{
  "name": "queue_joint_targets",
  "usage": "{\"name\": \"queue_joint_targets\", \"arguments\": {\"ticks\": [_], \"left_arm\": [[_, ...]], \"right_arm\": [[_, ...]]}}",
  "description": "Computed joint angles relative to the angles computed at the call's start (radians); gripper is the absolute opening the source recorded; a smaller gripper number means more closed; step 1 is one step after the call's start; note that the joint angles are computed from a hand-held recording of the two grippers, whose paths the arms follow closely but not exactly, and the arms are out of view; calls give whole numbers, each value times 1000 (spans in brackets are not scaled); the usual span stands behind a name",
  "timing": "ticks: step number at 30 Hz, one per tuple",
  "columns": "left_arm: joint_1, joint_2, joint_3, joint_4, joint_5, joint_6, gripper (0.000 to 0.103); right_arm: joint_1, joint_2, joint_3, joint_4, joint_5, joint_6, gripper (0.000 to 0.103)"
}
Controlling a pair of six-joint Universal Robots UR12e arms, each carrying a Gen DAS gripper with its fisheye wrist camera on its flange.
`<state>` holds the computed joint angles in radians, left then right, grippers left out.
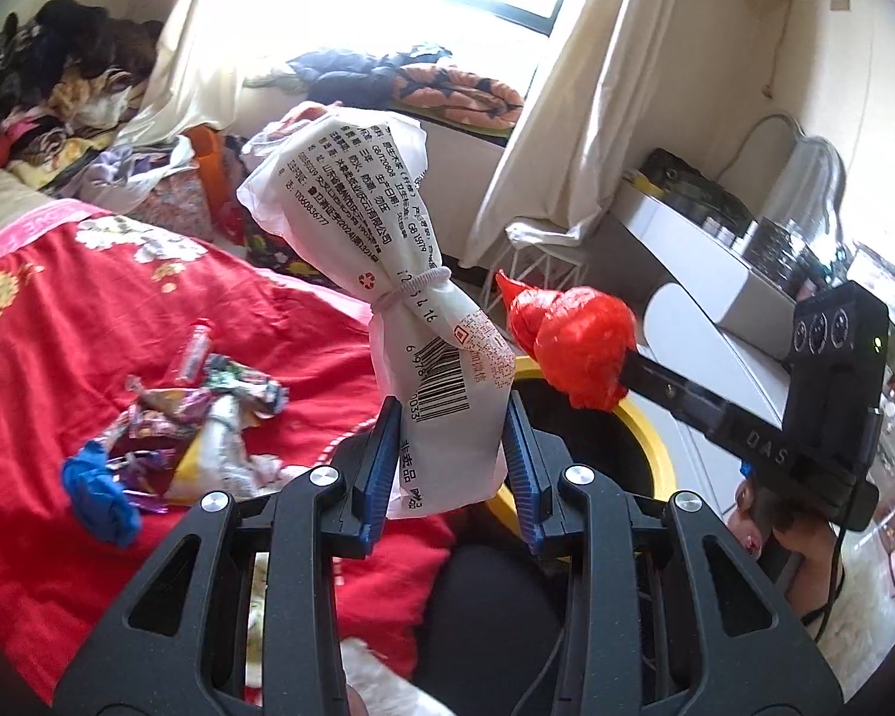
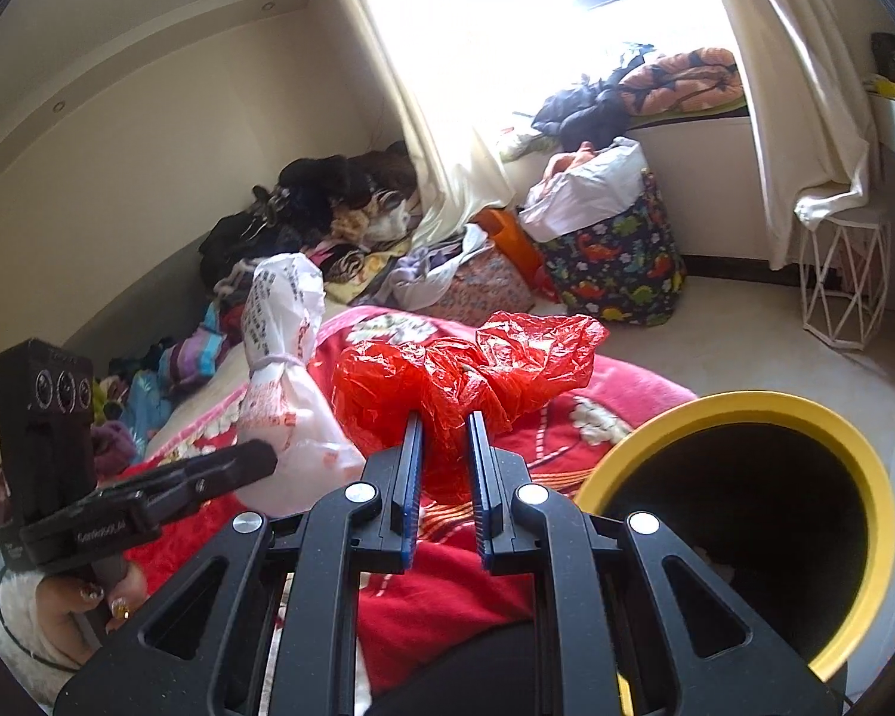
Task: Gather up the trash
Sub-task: 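Carry the white snack bag and red plastic bag over the bin with both tools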
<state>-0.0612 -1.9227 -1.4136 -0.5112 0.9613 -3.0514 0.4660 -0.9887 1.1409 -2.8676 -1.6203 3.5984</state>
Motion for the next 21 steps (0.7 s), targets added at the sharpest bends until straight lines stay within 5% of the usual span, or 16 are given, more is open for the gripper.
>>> {"name": "queue_joint_targets", "arguments": {"ticks": [21], "left_arm": [[-57, -15, 23, -63, -40, 95, 27]], "right_arm": [[-24, -74, 130, -58, -133, 123, 14]]}}
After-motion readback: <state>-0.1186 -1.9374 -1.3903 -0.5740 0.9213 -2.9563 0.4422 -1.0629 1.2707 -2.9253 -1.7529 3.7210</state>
